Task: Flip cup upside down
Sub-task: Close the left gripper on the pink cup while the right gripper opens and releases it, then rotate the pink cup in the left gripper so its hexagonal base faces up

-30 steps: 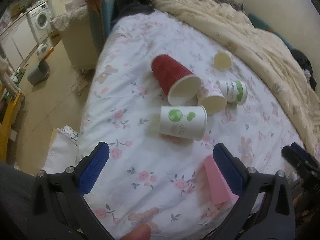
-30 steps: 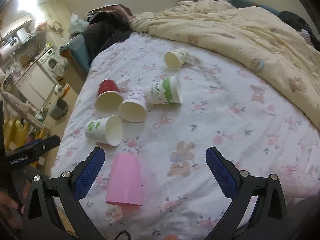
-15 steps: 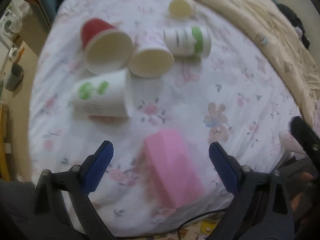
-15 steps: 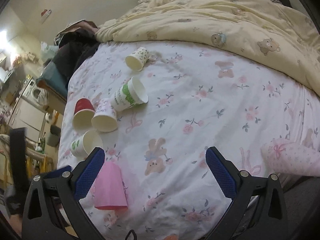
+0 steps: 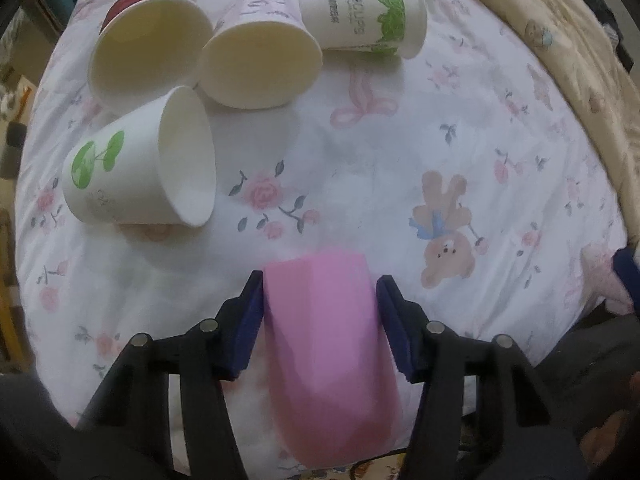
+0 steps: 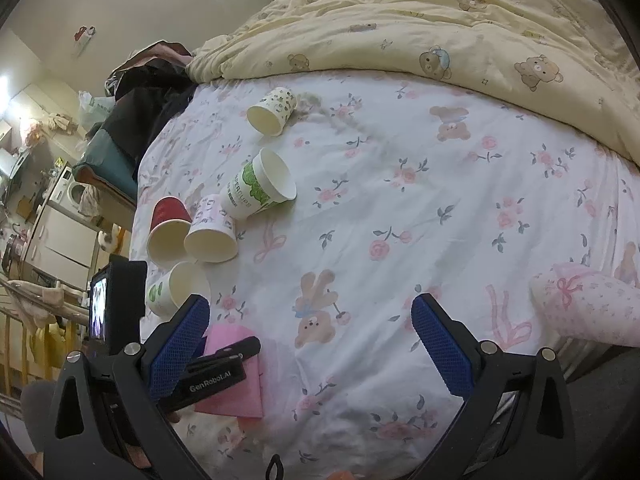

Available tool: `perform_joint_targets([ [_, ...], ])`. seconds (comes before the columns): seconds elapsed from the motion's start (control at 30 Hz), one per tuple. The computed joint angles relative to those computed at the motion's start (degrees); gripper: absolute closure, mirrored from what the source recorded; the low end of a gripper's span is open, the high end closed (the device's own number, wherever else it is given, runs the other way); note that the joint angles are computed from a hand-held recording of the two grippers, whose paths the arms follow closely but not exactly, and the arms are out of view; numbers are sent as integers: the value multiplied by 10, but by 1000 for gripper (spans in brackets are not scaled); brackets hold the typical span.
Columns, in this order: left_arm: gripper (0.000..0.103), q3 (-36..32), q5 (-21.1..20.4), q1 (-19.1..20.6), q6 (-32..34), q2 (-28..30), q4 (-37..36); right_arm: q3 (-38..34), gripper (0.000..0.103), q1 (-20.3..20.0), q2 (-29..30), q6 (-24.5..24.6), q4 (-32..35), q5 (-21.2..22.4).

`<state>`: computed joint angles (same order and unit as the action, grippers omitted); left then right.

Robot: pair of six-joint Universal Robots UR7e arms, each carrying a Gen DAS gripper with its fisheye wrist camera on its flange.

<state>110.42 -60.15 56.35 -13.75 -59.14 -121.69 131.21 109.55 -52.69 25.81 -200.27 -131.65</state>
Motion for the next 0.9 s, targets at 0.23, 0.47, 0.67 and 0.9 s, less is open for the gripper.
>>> perform_joint_targets([
  [0.23,53,-4,-19,16,4,-29,0,-8,0,1,5,1,15,-5],
  [0.47,53,-17,-24,21,41,-90,-11,-24,0,3,17,-11,45,2],
  [0.67,53,-16,-8,26,85,-122,-40,-48,0,13,38,-42,53,12],
  [0.9,53,11,-20,41,94,-145,-90,-70,0,7,55,-29,106,24],
])
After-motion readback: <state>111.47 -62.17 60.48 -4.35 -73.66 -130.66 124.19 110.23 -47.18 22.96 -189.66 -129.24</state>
